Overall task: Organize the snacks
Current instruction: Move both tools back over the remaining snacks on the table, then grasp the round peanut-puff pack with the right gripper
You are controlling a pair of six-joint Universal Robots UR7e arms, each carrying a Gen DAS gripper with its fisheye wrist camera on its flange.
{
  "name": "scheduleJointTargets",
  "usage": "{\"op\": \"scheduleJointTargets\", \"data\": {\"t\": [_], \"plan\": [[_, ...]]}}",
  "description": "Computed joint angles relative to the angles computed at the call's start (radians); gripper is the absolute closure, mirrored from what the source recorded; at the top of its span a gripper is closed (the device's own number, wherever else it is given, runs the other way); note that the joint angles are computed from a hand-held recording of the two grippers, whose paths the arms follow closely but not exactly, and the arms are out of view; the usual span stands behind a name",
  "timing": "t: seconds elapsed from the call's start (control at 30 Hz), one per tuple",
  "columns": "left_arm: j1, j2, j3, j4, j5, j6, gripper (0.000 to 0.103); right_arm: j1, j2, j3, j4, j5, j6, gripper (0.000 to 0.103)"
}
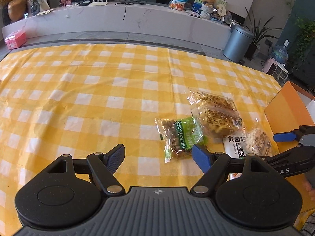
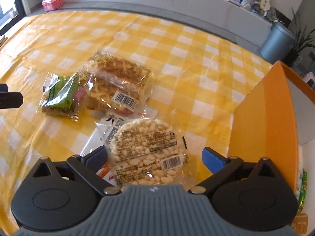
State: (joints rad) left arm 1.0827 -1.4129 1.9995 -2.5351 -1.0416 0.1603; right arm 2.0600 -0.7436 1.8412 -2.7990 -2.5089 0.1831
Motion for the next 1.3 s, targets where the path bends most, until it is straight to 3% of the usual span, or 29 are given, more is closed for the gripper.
{"op": "scheduleJointTargets", "data": {"t": [0.2,0.33,0.57,0.7,0.73,0.87,1.1,1.13,1.23,1.3], "plan": [[0.006,0.007,-0.004,0.018,-0.010,-0.016,0.012,-0.022,-0.002,0.009,-0.044,0.056,-0.030,0.003],[0.011,0.014,-0.008,0.033,0.002,-0.032,0.012,-0.021,-0.002,0.022,-0.101,0.080,-0.068,0.018],[0.009,0.011,-0.010,0.063,0.014,-0.036,0.012,0.000,-0.024,0.054,-0.075,0.064,0.022,0.022],[0.007,0.018,-0.013,0.082,0.033,-0.048,0.012,0.029,-0.025,0.057,0.028,0.032,0.090,0.018],[0.008,0.019,-0.015,0.089,0.036,-0.053,0.012,0.031,-0.022,0.056,0.053,0.026,0.102,0.012],[0.016,0.021,-0.023,0.109,0.024,-0.070,0.012,0.016,-0.013,0.069,-0.014,0.046,0.082,0.004],[0.016,0.031,-0.027,0.123,0.038,-0.090,0.012,-0.001,-0.020,0.098,-0.090,0.088,0.074,0.004],[0.015,0.032,-0.027,0.122,0.038,-0.086,0.012,-0.001,-0.021,0.100,-0.094,0.092,0.077,0.005],[0.009,0.033,-0.020,0.113,0.053,-0.077,0.012,0.006,-0.023,0.109,-0.140,0.094,0.060,0.021],[0.003,0.033,-0.021,0.126,0.075,-0.099,0.012,0.019,-0.008,0.101,-0.167,0.049,0.063,0.022]]}}
